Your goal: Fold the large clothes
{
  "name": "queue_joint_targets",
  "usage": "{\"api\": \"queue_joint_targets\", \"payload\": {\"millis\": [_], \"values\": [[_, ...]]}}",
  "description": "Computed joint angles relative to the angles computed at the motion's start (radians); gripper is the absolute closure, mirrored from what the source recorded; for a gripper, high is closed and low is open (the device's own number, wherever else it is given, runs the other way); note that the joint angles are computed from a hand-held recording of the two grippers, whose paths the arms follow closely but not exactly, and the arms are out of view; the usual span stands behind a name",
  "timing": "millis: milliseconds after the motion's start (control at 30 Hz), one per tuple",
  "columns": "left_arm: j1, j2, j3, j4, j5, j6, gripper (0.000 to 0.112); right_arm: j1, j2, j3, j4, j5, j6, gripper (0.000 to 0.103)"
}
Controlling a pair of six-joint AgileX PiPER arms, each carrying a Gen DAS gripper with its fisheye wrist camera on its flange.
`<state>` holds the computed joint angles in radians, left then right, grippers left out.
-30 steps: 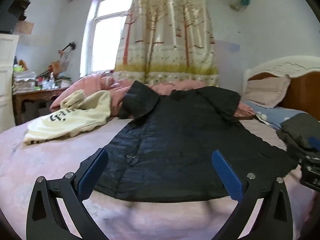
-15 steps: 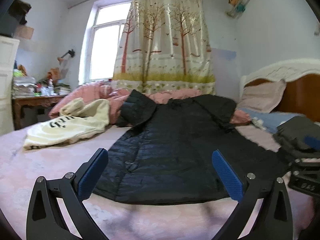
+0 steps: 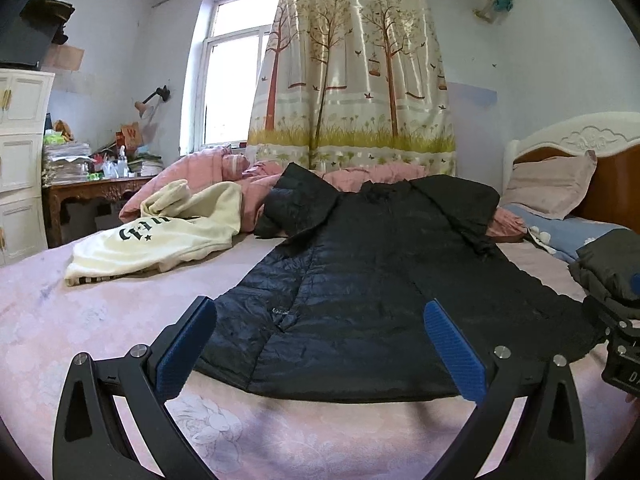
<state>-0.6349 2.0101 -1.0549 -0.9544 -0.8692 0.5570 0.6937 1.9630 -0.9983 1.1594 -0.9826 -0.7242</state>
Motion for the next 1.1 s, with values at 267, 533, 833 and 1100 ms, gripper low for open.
{"api": "queue_joint_targets", "payload": {"millis": [267, 533, 833, 1100], "values": [[0.005, -0.002, -0.007, 0.021, 0.028, 0.017, 0.009, -0.011, -0.005, 0.008, -0.006, 0.009, 0.009, 0.0], [0.0, 0.008, -0.023, -0.012, 0.029, 0.057, 0.009, -0.038, -0.013, 0.008, -0.013, 0.065, 0.015, 0.0], [0.03, 0.0, -0.011, 0.025, 0.073, 0.006, 0.009, -0.034, -0.008, -0.002, -0.001, 0.061, -0.012, 0.0], [0.009, 0.009, -0.028, -0.007, 0.061, 0.053, 0.009, -0.016, 0.008, -0.019, 0.036, 0.033, -0.037, 0.0]]}}
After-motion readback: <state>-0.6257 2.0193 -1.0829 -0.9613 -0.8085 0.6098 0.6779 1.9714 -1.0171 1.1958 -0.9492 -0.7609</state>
